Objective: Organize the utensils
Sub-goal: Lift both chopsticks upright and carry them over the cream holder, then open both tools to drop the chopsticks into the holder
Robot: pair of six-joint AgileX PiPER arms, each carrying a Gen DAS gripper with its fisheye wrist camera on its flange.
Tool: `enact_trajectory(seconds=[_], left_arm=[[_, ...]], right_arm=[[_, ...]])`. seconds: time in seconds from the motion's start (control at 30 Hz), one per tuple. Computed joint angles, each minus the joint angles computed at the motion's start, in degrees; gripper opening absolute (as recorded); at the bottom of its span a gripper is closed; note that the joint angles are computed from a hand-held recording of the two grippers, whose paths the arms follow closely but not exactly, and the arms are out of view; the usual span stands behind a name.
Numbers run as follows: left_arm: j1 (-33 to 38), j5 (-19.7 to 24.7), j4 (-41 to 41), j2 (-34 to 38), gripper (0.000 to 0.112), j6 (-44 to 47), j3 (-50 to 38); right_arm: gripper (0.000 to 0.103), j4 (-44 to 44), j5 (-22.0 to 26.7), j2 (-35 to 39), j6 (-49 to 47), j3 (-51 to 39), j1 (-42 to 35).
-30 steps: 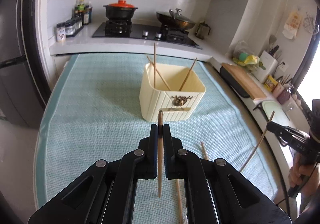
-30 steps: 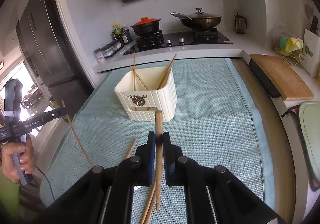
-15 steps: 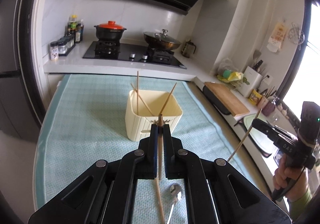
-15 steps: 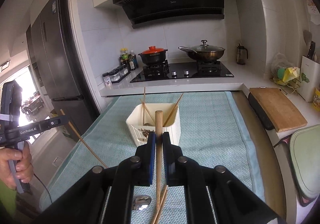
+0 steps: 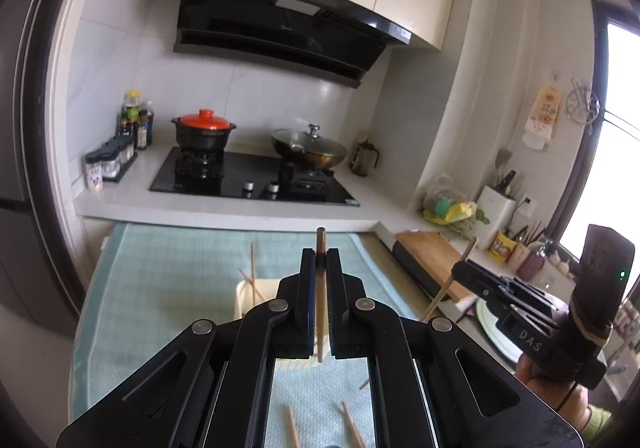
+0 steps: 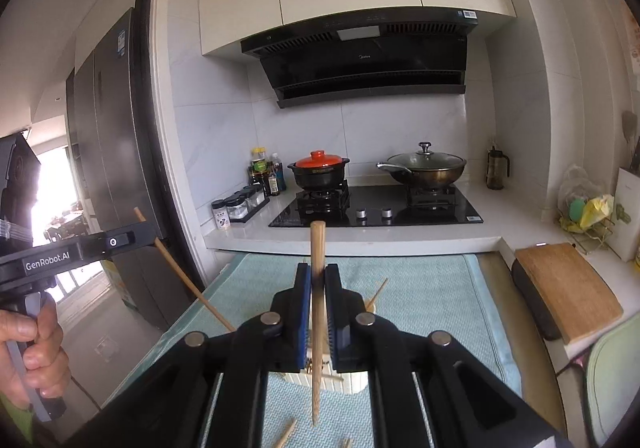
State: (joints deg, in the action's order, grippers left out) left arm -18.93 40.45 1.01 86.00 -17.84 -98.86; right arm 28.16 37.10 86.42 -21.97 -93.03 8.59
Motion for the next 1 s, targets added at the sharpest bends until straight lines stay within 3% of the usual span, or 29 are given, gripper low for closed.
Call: enact_trajectory(seconds=[0.23,0.5,0.7,0.93,0.97,1.0], left_arm=[[0.61,-0.47,3.36,6.94,0.003,-0.23,-8.04],[2.38,-1.20,5.07,13.76,0.003,-0.91,-9.83],[3.43,-1.30,4.85,18.90,0.003,-1.19,-10.65],[3.17,3.03,4.13,25.49,0.004,-0.19,-15.61],[2.81,4.02,5.75,26.17,0.006,-1.53,-16.49],[2.62,4.50,6.34,26.29,0.015,-1.91,-16.75]], right_arm=[[0.007,-5.40,-6.76,7.92,4.03,-9.87,2.72],[0.007,-7.07,-13.13,16.74,1.65,-13.63,4.82],[0.007,-6.98,-11.40,22.31,1.44,-15.17,4.91],[0.008,-6.20,-3.22,28.03,1.25,-20.28,4.40],[0.010,-6.98,-2.08,28.63,1.95,-21.28,4.50],[0.013,-7.58,-1.37,28.77,2.31,-21.80,4.63]])
